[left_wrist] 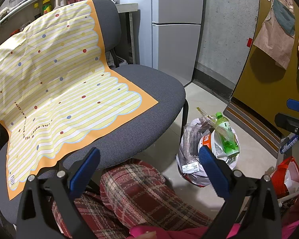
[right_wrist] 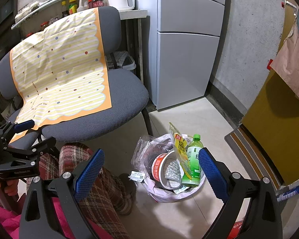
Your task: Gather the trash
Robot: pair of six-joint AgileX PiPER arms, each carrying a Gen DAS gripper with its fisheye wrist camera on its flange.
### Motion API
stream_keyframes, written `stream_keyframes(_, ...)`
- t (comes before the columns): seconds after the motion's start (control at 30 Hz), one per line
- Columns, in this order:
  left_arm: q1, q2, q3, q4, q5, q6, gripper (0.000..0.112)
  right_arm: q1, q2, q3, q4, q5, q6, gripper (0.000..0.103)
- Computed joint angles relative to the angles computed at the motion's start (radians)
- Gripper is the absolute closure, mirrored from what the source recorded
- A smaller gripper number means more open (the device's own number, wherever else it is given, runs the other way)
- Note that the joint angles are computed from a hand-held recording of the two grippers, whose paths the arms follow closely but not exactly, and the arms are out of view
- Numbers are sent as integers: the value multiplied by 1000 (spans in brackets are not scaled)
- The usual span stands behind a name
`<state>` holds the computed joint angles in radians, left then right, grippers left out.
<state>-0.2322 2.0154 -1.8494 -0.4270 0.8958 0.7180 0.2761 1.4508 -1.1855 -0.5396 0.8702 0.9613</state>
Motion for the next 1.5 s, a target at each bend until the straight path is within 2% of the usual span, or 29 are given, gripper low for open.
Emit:
stream_keyframes(1.17,8,1,4,-9,2,11,16,11,8,3,-14,8,30,9)
stream_keyframes(1.23,12,-2,11,-27,-2,29,16,12,11,10,-14,1,36,9)
stream_keyframes(1.33,29,-21,62,-73,-53,79,16,11,22,16,-7,-12,36,9)
stream_keyframes(1.4,28,-17,66,-63,-70,76,16,-4,42,7,14,-31,10,9)
stream_keyframes(1.5,31,24,2,9,-55,-2,16,-20,85,-30,50,-61,-39,9)
